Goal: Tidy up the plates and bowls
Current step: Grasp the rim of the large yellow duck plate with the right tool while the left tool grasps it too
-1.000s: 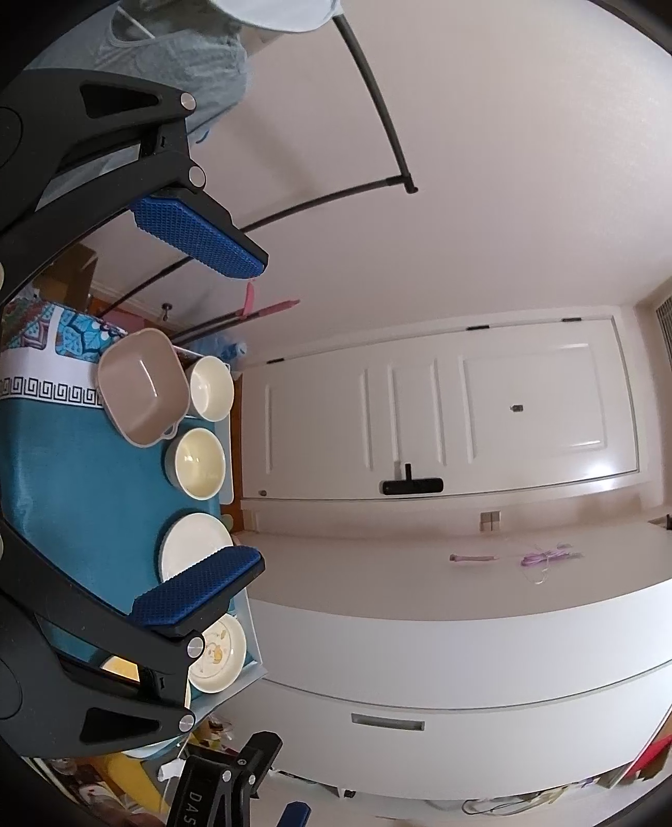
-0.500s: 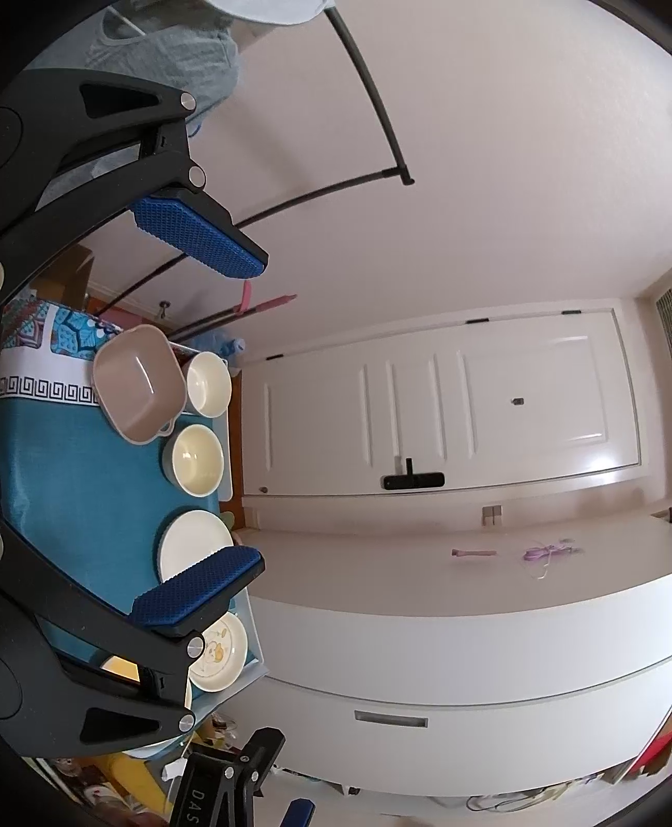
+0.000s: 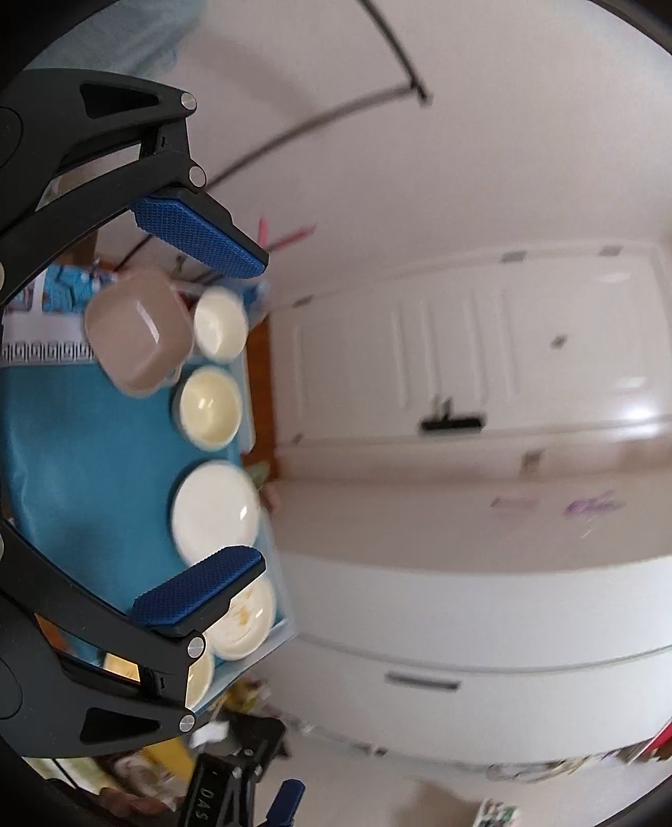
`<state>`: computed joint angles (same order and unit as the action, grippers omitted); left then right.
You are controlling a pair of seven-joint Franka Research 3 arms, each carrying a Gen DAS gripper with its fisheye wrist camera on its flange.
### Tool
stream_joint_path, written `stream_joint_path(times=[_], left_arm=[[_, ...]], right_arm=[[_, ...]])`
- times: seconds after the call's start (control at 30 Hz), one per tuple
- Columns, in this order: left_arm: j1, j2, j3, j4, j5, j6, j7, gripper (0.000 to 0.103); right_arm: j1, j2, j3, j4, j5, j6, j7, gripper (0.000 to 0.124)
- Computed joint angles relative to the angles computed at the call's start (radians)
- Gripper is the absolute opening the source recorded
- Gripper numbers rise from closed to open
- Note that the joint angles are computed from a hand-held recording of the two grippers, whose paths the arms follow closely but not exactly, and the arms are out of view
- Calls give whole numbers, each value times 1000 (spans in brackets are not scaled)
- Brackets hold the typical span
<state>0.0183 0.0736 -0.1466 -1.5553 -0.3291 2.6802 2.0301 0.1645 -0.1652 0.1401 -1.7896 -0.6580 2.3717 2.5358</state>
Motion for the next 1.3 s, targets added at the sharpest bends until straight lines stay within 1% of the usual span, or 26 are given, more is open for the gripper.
stream_joint_path(times=[0.1,0.2,0.37,0.47,0.57,0.63,0.7,0.73,0.83,0.9,1.0,1.07,1.1,1.13,1.17,1.2,1.23,1.27,1.3], left_arm=[[-9,117,-26,151,-1,-155,23,103],[-28,218,-55,269,47,-269,1,103],[-96,412,-90,500,148,-519,-77,103],[-138,473,-99,543,190,-586,-106,103],[-172,482,-98,504,229,-605,-141,103],[-197,497,-94,490,257,-612,-173,103],[-214,505,-92,471,277,-616,-209,103],[-221,512,-91,466,284,-622,-229,103],[-227,562,-97,495,280,-658,-276,103],[-230,578,-102,495,273,-666,-305,102],[-232,592,-109,487,265,-671,-337,96],[-235,594,-113,470,262,-666,-351,81],[-236,592,-115,458,262,-659,-354,78],[-237,592,-116,454,264,-659,-355,70],[-240,594,-116,450,267,-659,-358,60],[-242,597,-117,454,268,-665,-361,54],[-243,595,-118,446,268,-660,-363,47],[-242,579,-119,415,270,-628,-361,43],[-235,579,-128,412,258,-626,-350,37]], right_arm=[[-19,-14,-19,-35,34,-34,26,103],[-42,-39,-42,-90,88,-56,29,103],[-90,-95,-96,-222,249,-46,-41,103],[-118,-110,-118,-281,336,-37,-109,103],[-128,-121,-170,-357,496,26,-244,103],[-125,-115,-205,-389,615,46,-359,101],[-115,-92,-249,-408,755,56,-510,93],[-111,-77,-268,-412,818,52,-587,85],[-123,-41,-286,-416,937,36,-741,71],[-133,-15,-297,-411,1029,20,-840,65],[-161,15,-291,-406,1112,8,-945,57],[-177,33,-286,-399,1155,2,-1013,51],[-184,43,-285,-393,1177,-3,-1051,49],[-190,52,-283,-387,1195,-7,-1084,46],[-196,62,-279,-380,1205,-8,-1106,42],[-202,71,-277,-376,1214,-10,-1125,39],[-207,82,-274,-367,1222,-16,-1144,34],[-212,91,-272,-361,1227,-15,-1155,32],[-215,98,-268,-356,1230,-9,-1167,31]])
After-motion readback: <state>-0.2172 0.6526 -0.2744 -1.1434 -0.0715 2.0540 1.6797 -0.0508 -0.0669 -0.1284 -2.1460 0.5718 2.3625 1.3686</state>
